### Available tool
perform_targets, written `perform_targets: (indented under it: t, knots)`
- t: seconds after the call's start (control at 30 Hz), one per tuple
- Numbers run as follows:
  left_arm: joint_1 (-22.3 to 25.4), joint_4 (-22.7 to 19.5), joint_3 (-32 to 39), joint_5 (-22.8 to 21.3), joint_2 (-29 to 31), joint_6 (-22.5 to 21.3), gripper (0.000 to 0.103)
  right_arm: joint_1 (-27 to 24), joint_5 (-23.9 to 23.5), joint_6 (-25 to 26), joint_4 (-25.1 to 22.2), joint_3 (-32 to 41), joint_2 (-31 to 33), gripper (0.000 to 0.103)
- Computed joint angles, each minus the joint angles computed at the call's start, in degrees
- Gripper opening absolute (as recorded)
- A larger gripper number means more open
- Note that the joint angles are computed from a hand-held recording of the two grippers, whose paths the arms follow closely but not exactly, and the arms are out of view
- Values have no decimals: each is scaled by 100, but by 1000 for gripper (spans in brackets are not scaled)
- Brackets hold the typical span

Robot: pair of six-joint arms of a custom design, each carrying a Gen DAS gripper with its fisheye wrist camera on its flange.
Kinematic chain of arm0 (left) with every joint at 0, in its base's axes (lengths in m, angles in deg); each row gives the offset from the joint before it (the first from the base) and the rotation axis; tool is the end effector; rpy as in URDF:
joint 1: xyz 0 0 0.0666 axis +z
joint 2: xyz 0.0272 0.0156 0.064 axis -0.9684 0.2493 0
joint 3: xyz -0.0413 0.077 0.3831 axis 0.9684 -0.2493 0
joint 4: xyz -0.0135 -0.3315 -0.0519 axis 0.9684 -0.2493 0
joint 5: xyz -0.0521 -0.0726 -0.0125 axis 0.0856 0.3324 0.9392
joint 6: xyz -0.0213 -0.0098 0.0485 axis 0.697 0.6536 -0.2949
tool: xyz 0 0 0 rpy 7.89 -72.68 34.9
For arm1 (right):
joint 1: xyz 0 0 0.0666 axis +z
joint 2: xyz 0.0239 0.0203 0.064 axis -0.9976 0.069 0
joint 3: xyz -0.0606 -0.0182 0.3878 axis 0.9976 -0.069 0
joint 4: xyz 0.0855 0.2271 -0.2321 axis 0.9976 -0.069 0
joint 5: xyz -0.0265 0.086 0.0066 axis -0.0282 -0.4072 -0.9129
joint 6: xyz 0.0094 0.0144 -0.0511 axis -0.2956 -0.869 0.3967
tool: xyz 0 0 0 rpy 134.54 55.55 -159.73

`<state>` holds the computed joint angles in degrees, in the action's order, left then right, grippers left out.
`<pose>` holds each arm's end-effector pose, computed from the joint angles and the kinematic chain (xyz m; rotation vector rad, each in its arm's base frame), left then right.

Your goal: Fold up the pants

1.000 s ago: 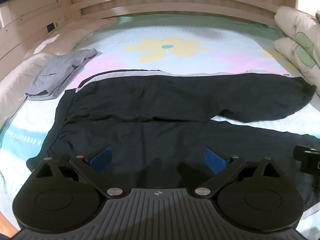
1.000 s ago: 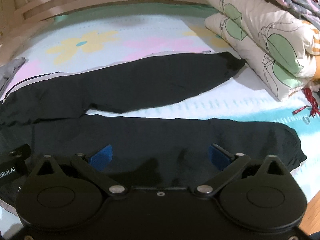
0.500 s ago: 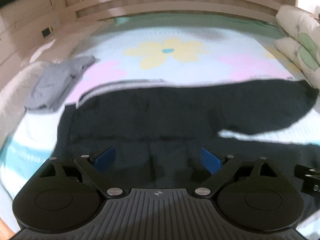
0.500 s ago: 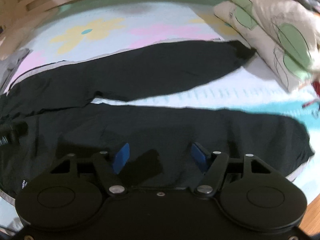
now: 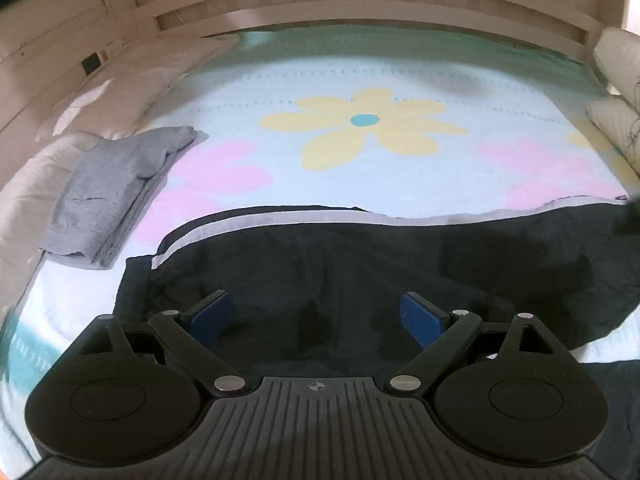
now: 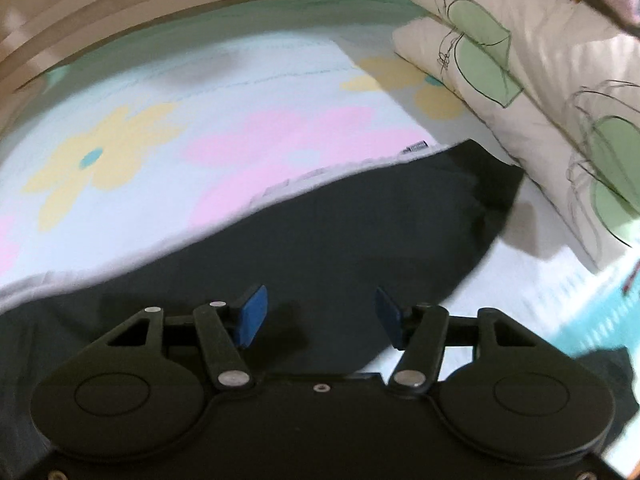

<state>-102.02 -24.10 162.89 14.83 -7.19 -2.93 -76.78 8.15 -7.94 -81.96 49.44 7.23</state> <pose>0.3887 -0.1830 0.4263 0.2391 2.4535 0.0776 0.4203 0.0547 0.4063 0.7905 2.4446 -0.1995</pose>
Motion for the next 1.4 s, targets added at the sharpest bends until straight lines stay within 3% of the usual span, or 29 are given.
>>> perform_targets:
  t: [0.23,0.53,0.63,0.67,0.7,0.73,0.77,0.8,1.03,1.2,1.4]
  knots:
    - [145,-103,72,91,97,-29,92,-651,-439,-542,227,931,1287,68]
    - [148,-118,64,42,186,-116,92,-799,-155,-1293,-374,2144,2508,70]
    - [171,-159,80,76,226,-107,92,-815,-145,-1404,-900,2564,2812,67]
    - [177,-153,77,72,231,-98,92,-799,-122,-1453,-923,2549,2815,64]
    - [189,-155,81,85,240,-65,92,-762,-35,-1519,-848,2440,2746,52]
    - [204,-154,88,115,250,-39,92,-742,15,-1540,-819,2343,2671,31]
    - [220,-160,97,162,260,-21,92,-743,-43,-1468,-809,2271,2595,18]
    - [239,-151,93,225,264,-15,92,-772,-212,-1346,-813,2194,2502,12]
    - [415,-229,395,811,472,166,92,-950,-995,-1252,-183,763,1181,11]
    - [538,-642,1437,1412,1327,606,92,-1014,-1216,-1007,-96,54,502,11]
    - [610,-1541,2991,1811,2626,1155,92,-1077,-1381,-1029,124,-450,267,11]
